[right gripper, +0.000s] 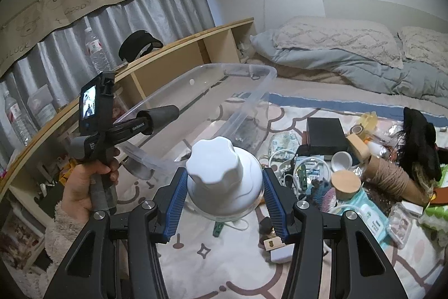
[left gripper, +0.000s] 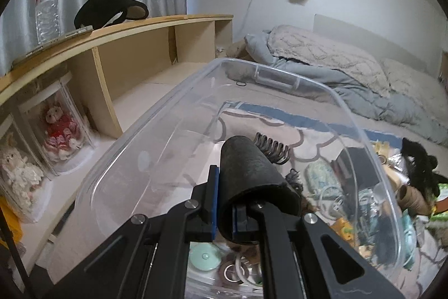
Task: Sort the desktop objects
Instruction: 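Carry the foam tube and white cap in both tools over the clear bin, then open the left tool to drop the foam tube into the clear bin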
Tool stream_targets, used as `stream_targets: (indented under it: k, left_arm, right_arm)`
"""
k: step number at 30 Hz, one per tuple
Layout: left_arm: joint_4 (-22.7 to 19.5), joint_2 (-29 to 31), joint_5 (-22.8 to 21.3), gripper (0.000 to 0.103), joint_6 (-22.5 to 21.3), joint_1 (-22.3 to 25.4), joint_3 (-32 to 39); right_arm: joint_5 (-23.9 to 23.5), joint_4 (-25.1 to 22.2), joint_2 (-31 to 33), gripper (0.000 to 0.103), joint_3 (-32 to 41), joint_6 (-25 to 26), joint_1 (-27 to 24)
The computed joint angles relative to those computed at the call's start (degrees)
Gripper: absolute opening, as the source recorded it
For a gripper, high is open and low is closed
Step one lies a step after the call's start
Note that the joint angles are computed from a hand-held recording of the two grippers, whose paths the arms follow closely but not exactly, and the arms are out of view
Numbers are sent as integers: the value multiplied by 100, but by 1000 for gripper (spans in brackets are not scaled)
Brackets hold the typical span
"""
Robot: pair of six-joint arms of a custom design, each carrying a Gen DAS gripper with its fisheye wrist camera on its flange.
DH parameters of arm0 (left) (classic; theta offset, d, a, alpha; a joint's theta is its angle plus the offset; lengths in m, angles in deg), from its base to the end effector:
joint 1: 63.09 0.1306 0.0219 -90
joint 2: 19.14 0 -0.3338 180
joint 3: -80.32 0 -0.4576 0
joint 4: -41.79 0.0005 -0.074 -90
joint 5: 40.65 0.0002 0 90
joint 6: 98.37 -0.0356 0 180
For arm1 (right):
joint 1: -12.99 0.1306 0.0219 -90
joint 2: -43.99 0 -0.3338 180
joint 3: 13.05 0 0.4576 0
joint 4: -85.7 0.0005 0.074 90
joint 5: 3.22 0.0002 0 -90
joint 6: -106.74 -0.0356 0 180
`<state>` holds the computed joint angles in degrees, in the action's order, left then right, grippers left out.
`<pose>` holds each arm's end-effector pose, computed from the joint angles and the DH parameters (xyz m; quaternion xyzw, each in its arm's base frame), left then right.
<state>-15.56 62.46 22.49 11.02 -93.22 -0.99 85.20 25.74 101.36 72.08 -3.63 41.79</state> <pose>0.4326 -0.2330 0.5268 -0.0147 0.8877 0.0200 0.4597 0.2972 0.1640 0.5663 -0.0710 0.8725 0.2120 0.4344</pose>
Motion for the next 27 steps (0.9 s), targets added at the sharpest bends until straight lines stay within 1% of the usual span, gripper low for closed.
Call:
stream_targets:
  k: [3,4,6,9,11,12,13,14,15,16,18,23,27]
  left_arm:
    - [-12,2,11,8,16,27,15]
    - [-17,6,-16,11,36,26,18]
    - [-49,32,-144,11,52,6,38]
    - [-88,78,-280,16,-14,-23,71]
    - [-43,74,-378,17,-77,-48,50]
    - [-2,43,-353,20,-43,-40,28]
    - [40,0,-328,29,6,-21,-1]
    - [78,-32,-341,35,34,-16,-22]
    - [146,-96,-414,47,63,-11,-71]
    - [173,-129,-484,52,82,-5,-91]
    - [194,-202,-557,52,118,13,-143]
    - [241,-321,-435,52,256,71,-254]
    - [299,-391,-386,52,280,70,-324]
  right_arm:
    - [-45,-14,11,54,-12,-42,-12]
    - [-47,-17,12,54,-17,-47,-9]
    - [-38,-29,15,54,-16,-47,5]
    - [-14,-49,27,54,2,-56,31]
    - [-6,-51,32,54,5,-62,38]
    - [-6,-51,32,54,5,-62,38]
    - [-10,-51,30,54,3,-58,38]
    - [-7,-56,36,54,8,-59,43]
    - [-7,-59,44,54,14,-58,49]
    - [-7,-60,64,54,32,-59,59]
    - [-33,-43,104,54,60,-60,68]
    - [-117,-12,310,54,239,-12,106]
    - [-177,10,633,54,558,137,141]
